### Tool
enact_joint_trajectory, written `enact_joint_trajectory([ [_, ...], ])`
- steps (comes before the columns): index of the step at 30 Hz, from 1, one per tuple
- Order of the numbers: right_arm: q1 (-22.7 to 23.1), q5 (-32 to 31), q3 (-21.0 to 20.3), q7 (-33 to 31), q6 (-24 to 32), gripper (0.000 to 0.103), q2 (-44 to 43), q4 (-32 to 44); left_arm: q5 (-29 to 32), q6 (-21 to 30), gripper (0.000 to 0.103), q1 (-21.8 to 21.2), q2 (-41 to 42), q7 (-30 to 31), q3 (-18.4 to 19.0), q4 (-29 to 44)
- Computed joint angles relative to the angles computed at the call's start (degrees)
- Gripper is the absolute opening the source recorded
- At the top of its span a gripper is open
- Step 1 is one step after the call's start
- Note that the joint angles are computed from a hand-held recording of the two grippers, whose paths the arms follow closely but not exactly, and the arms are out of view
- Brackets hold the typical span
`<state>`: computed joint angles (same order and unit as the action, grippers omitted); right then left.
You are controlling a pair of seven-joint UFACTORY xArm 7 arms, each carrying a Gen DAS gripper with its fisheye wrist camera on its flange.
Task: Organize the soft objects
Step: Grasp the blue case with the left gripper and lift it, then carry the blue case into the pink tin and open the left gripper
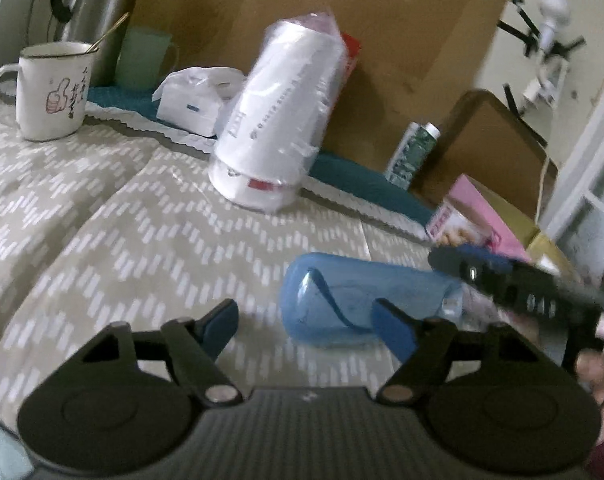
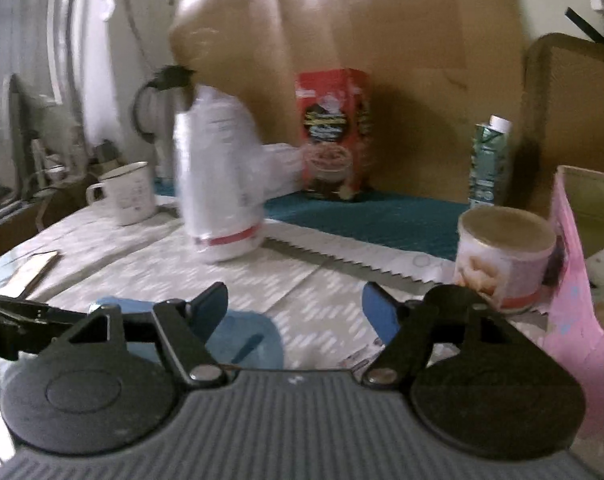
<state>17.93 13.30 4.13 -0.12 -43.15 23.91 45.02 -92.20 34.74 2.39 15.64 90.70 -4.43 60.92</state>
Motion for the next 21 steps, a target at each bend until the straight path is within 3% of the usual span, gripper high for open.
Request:
enact_joint_trajectory([
  [2,-1.85,-3.23,0.81,2.22,-0.04,0.076,0.30,0.12,0.59,3.28,0.081,1.17,0.40,-1.87,0.30,0.95],
  [6,-11.12,-21.84,3.84,13.71,-2.19,0.078,0.18,-1.84,1.06,4.53,0.086,1.93,1.45,-3.20,0.48,2.81],
  [8,-11.88,-26.81,3.30,13.52,-2.36,0.082,-0.20,-2.73,2.49,5.19,0.086,2.32,2.81,-5.60,0.34,4.62],
  [12,-6.68,-22.56,0.84,3.82,1.07,0.087,-0.43,-2.79,4.77,5.29,0.086,2.77,5.75,-8.94,-0.84,8.42],
  [14,-6.19,-22.02,1.00,1.62,3.51,0.087,-0.10,-1.73,5.57,4.59,0.086,2.60,6.79,-9.32,-1.70,9.58],
  [17,-4.93,-20.12,0.85,-1.27,7.23,0.087,0.19,0.17,8.79,5.13,0.075,1.97,8.44,-10.41,-2.68,10.97],
  [19,-4.70,-19.36,1.12,-2.30,10.69,0.082,0.40,1.56,5.66,1.92,0.076,1.82,7.57,-5.58,-4.23,9.28],
  [21,-4.53,-18.56,1.24,-2.91,11.44,0.078,0.43,1.63,4.37,2.06,0.076,1.83,7.11,-4.73,-4.32,8.39],
])
